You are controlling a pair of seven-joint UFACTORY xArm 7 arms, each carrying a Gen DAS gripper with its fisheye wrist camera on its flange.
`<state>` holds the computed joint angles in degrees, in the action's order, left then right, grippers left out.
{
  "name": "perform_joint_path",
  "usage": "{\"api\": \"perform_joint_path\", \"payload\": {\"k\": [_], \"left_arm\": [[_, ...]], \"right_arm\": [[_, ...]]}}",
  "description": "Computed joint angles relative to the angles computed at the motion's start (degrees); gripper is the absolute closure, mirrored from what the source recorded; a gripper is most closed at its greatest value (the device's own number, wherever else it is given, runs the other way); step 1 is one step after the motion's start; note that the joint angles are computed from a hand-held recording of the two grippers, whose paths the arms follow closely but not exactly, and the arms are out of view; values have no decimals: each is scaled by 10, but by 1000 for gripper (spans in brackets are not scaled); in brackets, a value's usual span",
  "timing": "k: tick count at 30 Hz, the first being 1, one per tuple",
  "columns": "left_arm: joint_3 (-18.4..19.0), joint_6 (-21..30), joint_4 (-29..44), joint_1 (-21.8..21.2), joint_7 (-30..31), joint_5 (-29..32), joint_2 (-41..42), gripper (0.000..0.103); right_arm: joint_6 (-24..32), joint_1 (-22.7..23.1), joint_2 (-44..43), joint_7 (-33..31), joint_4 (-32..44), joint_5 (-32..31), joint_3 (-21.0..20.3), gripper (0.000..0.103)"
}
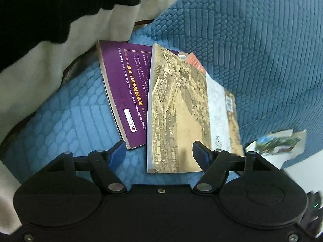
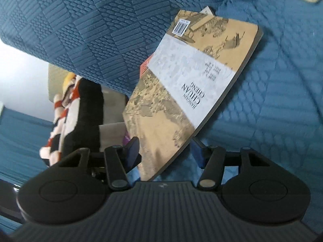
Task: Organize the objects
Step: 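Lower the left tool onto the tan scroll-cover book and close on its edge, then lift the tan book on edge with the left tool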
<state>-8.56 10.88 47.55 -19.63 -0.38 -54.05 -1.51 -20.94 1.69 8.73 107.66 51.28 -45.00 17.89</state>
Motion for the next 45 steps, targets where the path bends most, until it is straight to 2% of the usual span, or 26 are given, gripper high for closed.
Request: {"api": "perform_joint_path", "payload": {"k": [1,4,6,8,11,12,16,19,21,23,25,29,33,34,36,38,40,42,44,45], "left_arm": [[3,6,2,0,25,-37,-2,34],[10,34,7,4,68,-105,-5,36],[16,72,14,10,104,-157,0,43],[17,105,20,18,141,-208,6,44],[10,110,28,23,150,-219,17,44],[7,106,31,24,151,-221,21,49],[-5,56,18,19,122,-187,13,83],[-2,51,14,17,163,-245,3,91],[1,59,14,16,198,-284,-5,92],[5,82,16,17,245,-338,-13,92],[6,99,18,17,262,-356,-15,92],[7,132,17,18,270,-364,-21,91],[6,144,15,17,265,-352,-25,91],[7,147,16,17,260,-349,-25,91],[9,155,16,19,251,-344,-24,90],[14,174,15,22,263,-363,-24,90],[14,176,11,24,274,-376,-30,86],[14,183,11,25,281,-387,-30,84],[18,200,8,29,292,-405,-33,70],[20,211,8,31,298,-413,-33,60]], "right_arm": [[-10,5,4,-5,0,10,-2,44],[-7,-6,14,27,14,-23,12,44],[-2,3,13,14,12,-11,8,44],[3,-1,13,16,10,-10,14,44],[-1,12,11,-9,0,27,4,44],[-6,21,9,-25,-6,50,-3,44],[-4,51,-3,-76,-23,123,-21,43],[0,78,-10,-120,-31,187,-35,43],[-12,81,-8,-124,-35,210,-33,43],[-30,68,2,-94,-31,200,-21,43],[-54,74,13,-80,-30,219,-21,43],[-77,144,22,-129,-39,378,-48,43],[-107,178,33,-150,-38,467,-54,45],[-116,181,34,-153,-37,476,-54,50],[-103,175,29,-150,-34,467,-52,61],[-66,137,21,-100,-27,405,-37,67],[-47,98,19,-49,-21,333,-19,82],[-36,82,13,-36,-18,292,-15,85],[-15,91,-4,-53,-22,296,-25,85],[-9,94,-13,-61,-27,298,-29,85]]}}
